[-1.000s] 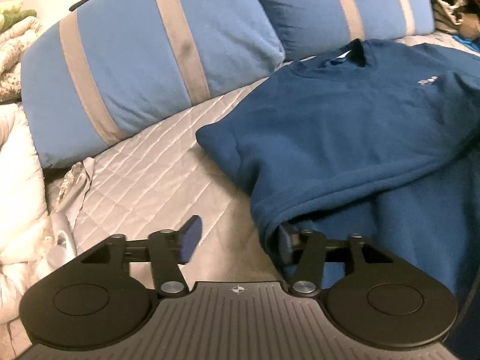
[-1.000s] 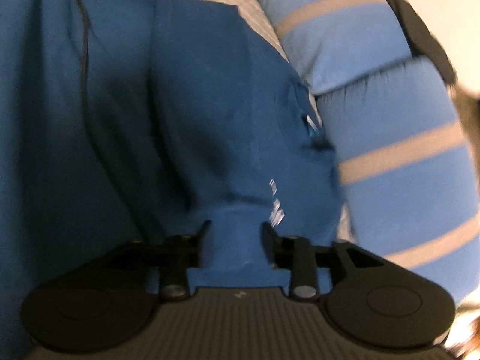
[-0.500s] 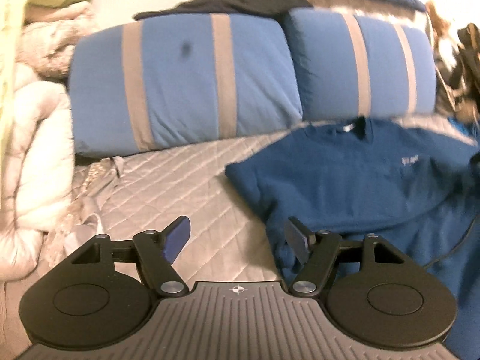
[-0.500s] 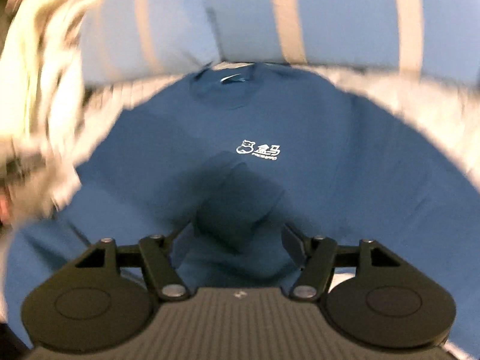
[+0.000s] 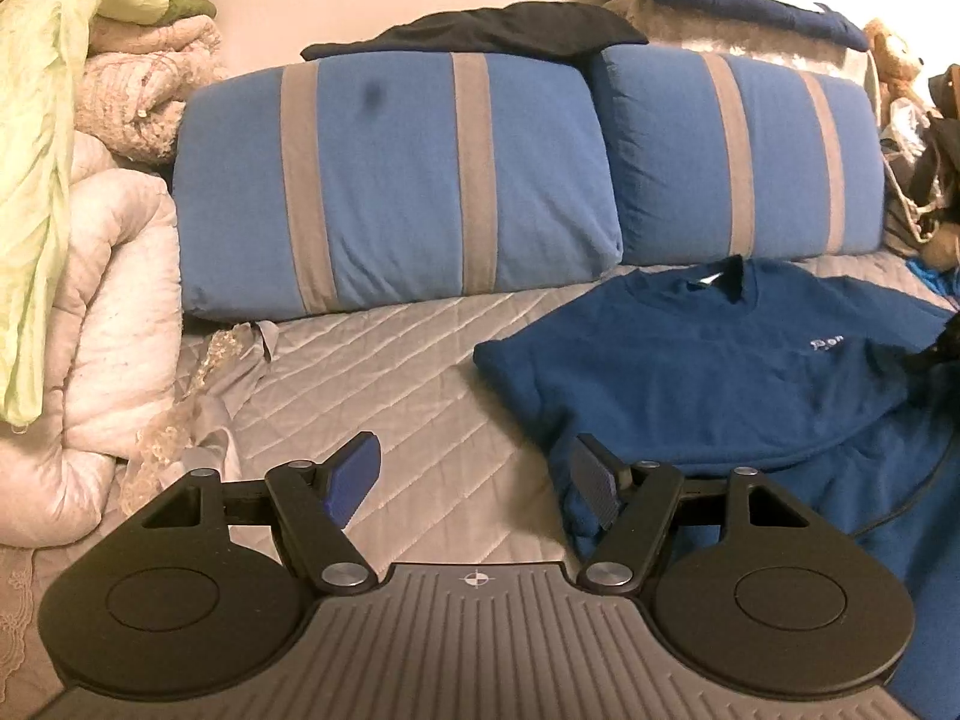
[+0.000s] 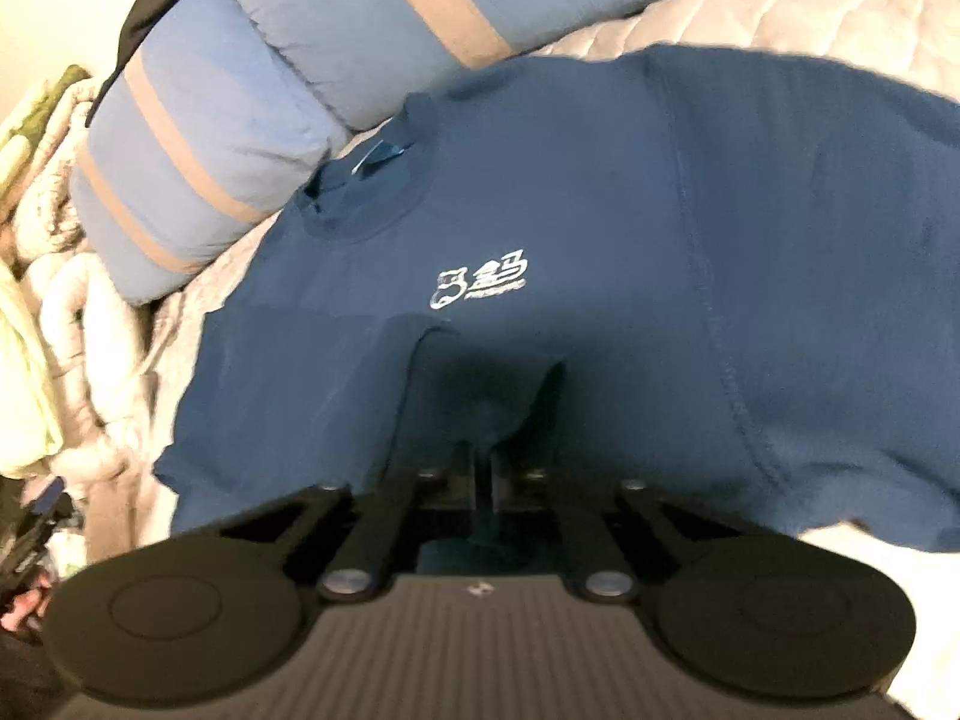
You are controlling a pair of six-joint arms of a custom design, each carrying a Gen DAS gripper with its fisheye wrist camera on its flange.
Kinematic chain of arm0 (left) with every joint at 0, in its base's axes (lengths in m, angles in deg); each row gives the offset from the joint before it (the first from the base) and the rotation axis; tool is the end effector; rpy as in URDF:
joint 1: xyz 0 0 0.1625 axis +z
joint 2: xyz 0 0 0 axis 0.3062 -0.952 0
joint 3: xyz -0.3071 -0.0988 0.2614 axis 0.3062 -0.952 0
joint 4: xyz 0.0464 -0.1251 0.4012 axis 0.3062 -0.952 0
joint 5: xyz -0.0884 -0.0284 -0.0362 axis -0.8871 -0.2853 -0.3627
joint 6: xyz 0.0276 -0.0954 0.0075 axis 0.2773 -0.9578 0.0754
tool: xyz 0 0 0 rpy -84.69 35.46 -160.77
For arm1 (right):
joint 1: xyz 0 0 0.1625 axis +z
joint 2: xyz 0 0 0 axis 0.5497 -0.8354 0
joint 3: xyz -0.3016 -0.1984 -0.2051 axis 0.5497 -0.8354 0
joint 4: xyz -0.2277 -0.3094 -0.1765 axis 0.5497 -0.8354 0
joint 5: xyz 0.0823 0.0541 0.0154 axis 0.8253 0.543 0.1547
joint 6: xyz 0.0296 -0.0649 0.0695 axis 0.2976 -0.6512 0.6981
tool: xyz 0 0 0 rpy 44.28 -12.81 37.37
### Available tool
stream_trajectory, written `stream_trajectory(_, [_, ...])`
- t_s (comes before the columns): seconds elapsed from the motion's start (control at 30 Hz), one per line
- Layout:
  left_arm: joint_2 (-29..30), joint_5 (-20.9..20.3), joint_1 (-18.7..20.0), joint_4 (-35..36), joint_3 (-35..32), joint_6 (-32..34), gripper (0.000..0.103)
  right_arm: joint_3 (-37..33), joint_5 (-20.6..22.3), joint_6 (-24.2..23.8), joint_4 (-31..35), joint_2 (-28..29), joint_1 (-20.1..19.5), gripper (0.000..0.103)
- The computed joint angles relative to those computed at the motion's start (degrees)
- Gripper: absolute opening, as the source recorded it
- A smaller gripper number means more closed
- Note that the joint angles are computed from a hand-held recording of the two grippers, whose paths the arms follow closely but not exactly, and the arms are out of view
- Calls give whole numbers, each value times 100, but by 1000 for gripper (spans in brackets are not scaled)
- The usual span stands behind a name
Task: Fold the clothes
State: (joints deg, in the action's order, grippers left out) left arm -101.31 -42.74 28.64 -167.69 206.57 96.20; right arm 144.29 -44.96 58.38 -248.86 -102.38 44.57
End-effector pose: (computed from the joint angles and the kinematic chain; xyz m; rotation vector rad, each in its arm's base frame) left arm 0.0264 -0.2796 0.3469 0.8219 2.0724 -1.0203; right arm 0.0470 -0.4178 0.1233 0.3661 -2.9842 0.4520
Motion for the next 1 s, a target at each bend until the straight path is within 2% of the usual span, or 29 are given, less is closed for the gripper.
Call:
stream_trajectory(0.23, [-111, 37, -109, 83, -81, -24, 69, 215, -293, -5, -5, -609, 166, 2])
stream_trajectory(0.37, [-105, 43, -226, 169, -168, -267, 69, 269, -740, -50, -308, -524, 293, 4])
stream_trajectory(0.4, [-116, 52, -280, 215, -196, -322, 69, 290, -859, -81, -454, -468, 337, 10])
stream_trajectory(0.43, [-132, 65, -355, 268, -231, -350, 69, 319, -1034, -153, -693, -385, 417, 36])
stream_trajectory(0.47, [-140, 90, -436, 306, -260, -361, 69, 352, -1190, -256, -941, -319, 505, 45])
stream_trajectory(0.5, [-138, 137, -532, 329, -289, -343, 69, 394, -1259, -357, -1140, -310, 569, 66])
stream_trajectory(0.53, [-111, 192, -643, 332, -331, -311, 69, 443, -1280, -466, -1350, -314, 627, 81])
stream_trajectory(0.67, [299, 296, -981, 28, -602, -215, 69, 490, -1125, -725, -1809, -513, 886, 91])
stream_trajectory(0.73, [608, 294, -1108, -358, -740, -86, 70, 439, -1045, -789, -2113, -575, 1032, 100])
stream_trajectory(0.83, [1101, 278, -1290, -1078, -916, 190, 71, 211, -1119, -795, -2585, -538, 1316, 103])
stream_trajectory(1.0, [1892, 222, -1613, -2409, -1210, 863, 71, -286, -1273, -834, -3006, -593, 1712, 103])
